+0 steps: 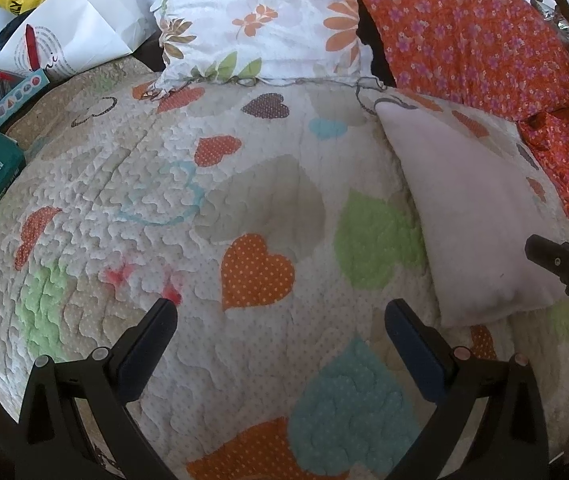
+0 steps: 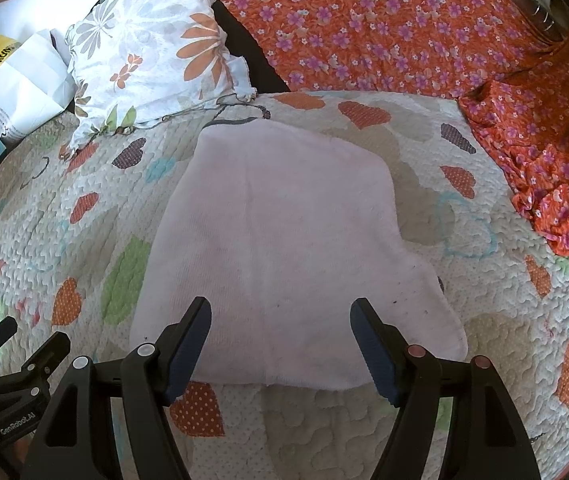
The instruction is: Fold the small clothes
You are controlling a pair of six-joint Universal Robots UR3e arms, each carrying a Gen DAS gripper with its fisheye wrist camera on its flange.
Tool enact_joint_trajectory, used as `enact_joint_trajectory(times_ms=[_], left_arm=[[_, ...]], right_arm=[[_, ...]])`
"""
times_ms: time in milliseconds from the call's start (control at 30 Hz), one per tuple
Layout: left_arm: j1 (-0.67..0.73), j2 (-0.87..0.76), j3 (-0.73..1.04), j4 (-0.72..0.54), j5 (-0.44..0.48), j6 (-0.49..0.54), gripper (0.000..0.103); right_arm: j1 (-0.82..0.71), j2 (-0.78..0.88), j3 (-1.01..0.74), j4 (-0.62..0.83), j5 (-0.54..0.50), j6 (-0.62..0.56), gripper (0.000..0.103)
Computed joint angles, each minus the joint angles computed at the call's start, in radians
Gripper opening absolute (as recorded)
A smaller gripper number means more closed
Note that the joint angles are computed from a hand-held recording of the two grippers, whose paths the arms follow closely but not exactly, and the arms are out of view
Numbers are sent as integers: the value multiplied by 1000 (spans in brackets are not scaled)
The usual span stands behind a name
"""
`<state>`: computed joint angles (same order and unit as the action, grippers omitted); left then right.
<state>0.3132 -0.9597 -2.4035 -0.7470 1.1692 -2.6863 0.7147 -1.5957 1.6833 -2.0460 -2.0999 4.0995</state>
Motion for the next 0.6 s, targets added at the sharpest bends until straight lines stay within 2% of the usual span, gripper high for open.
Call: enact_joint_trajectory(times_ms=[600], left_arm=[[-2,-12,11,-20,-2,-2,103]], right_arm=[[-1,3,0,-2,7,-8,78]])
